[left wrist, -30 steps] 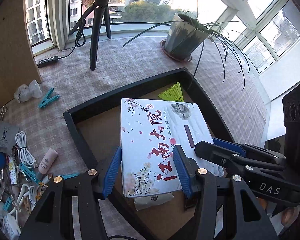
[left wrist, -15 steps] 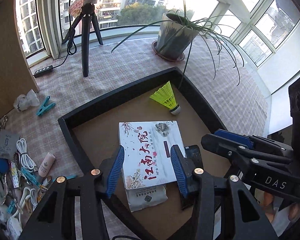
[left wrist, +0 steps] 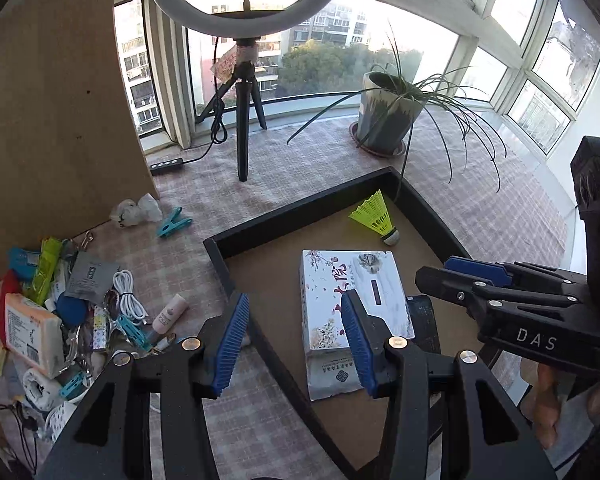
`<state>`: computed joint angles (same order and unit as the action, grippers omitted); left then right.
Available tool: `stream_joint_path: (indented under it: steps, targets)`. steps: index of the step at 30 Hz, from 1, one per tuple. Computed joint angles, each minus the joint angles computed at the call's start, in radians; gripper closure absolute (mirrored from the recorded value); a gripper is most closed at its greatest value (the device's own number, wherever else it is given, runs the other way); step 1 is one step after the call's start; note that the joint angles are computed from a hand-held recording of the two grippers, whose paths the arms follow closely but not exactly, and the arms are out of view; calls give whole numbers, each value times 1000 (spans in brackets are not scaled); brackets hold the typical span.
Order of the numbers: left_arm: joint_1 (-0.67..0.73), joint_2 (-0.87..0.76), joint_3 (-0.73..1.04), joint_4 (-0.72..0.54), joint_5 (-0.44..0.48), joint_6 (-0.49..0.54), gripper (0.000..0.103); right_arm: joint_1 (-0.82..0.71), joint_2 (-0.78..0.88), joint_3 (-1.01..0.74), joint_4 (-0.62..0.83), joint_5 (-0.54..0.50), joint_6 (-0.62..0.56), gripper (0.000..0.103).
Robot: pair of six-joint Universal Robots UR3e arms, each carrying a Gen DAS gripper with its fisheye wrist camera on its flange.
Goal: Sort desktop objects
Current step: 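Lower the white box into the tray and open the right gripper, then move the right gripper back over the pile of items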
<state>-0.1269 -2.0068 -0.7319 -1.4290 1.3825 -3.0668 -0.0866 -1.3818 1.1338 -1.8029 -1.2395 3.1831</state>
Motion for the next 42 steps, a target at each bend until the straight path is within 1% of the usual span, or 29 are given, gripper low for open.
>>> stream_joint_path:
  steps: [5,12,15,18,20,21,24,28,32,38,42]
  targets:
    - [39,129,-153,63,43,-7,58,49,29,-45,9,2,-14,62]
    - [123,286,-320,103,31,29,58,135,65,-105,7,-14,22,62]
    - [170,333,-371,106,7,53,58,177,91,-153,36,-26,44,62]
    - [249,387,-431,89,-43,87,58,222,109,-193,50,-30,60,62]
    - [317,419,-468,78,-69,122,58,260,130,-233,63,-50,58,61]
    - [354,433,-484,70,-81,139,58,277,142,-253,70,-55,51,58]
    - [480,471,-527,34,-127,194,58,330,166,-273,56,-84,47,55]
    - [612,503,-575,5,-173,279,58,383,235,-354,83,-101,61,55]
    - [690,501,-612,-15,-216,355,58,430,317,-457,116,-117,86,55]
    - [724,438,-629,-29,-238,423,58,455,457,-645,193,-100,142,55]
    - [740,402,-620,-40,-238,443,58,454,533,-748,248,-49,178,55]
